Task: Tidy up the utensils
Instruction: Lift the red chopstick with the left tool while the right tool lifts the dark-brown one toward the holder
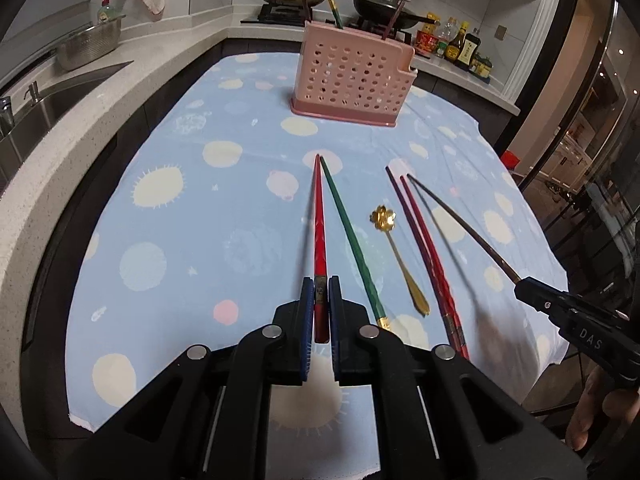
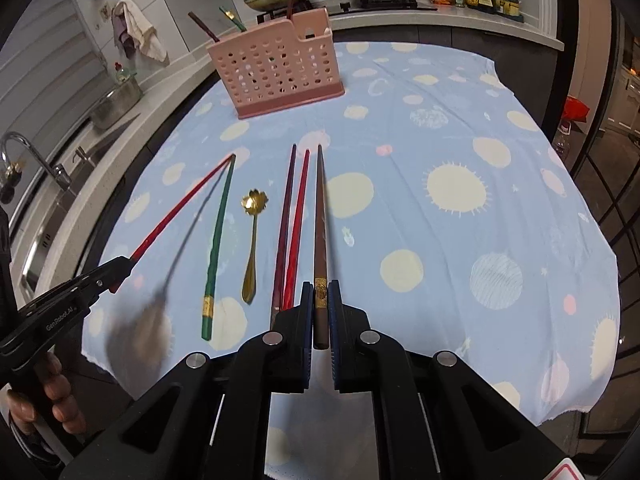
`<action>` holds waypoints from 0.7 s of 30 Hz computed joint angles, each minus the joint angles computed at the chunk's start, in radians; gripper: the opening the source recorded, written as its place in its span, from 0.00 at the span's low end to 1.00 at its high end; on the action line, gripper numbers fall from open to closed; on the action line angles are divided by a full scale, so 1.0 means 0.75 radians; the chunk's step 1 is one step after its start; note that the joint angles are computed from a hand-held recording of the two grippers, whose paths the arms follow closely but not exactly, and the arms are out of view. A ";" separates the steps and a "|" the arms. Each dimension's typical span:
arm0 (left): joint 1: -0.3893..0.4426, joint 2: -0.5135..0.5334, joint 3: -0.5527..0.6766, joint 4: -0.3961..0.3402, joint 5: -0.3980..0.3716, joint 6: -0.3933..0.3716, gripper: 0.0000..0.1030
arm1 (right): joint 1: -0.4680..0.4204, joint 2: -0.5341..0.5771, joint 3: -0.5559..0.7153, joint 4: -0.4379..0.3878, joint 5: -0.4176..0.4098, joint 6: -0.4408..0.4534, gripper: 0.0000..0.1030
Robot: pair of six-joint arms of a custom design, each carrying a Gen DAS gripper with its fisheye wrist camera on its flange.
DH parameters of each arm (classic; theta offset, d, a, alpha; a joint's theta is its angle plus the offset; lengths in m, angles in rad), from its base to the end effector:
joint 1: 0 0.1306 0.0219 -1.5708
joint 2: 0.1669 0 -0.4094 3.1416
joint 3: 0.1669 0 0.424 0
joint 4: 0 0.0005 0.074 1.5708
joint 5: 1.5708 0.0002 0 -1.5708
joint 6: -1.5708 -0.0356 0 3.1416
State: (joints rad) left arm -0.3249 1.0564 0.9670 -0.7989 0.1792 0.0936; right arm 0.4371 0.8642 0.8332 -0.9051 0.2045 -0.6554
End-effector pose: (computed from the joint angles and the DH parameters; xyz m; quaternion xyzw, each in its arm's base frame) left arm 0.3517 -0.1257 0.3929 0.1381 0.9288 -0.1517 0.3085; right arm 0.2748 0.1199 0.3809 0.1346 0.9360 0.0784 0.3156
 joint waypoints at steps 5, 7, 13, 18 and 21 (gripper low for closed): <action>0.020 0.007 0.086 0.023 0.004 0.009 0.07 | -0.062 -0.030 0.065 0.033 0.009 0.038 0.07; 0.033 0.020 0.128 0.040 0.014 0.023 0.07 | -0.091 -0.032 0.095 0.055 0.012 0.062 0.07; 0.060 0.094 0.268 0.077 0.034 0.056 0.07 | -0.183 -0.009 0.177 0.130 -0.009 0.140 0.07; 0.054 0.164 0.383 0.106 0.018 0.051 0.07 | -0.245 0.041 0.247 0.191 -0.025 0.197 0.07; 0.050 0.207 0.457 0.129 0.014 0.057 0.07 | -0.285 0.075 0.287 0.232 -0.058 0.220 0.07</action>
State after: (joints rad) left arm -0.2877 1.2117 1.3098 -0.7025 0.1900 0.1363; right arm 0.2233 0.9208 1.0487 -0.7310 0.1613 -0.4902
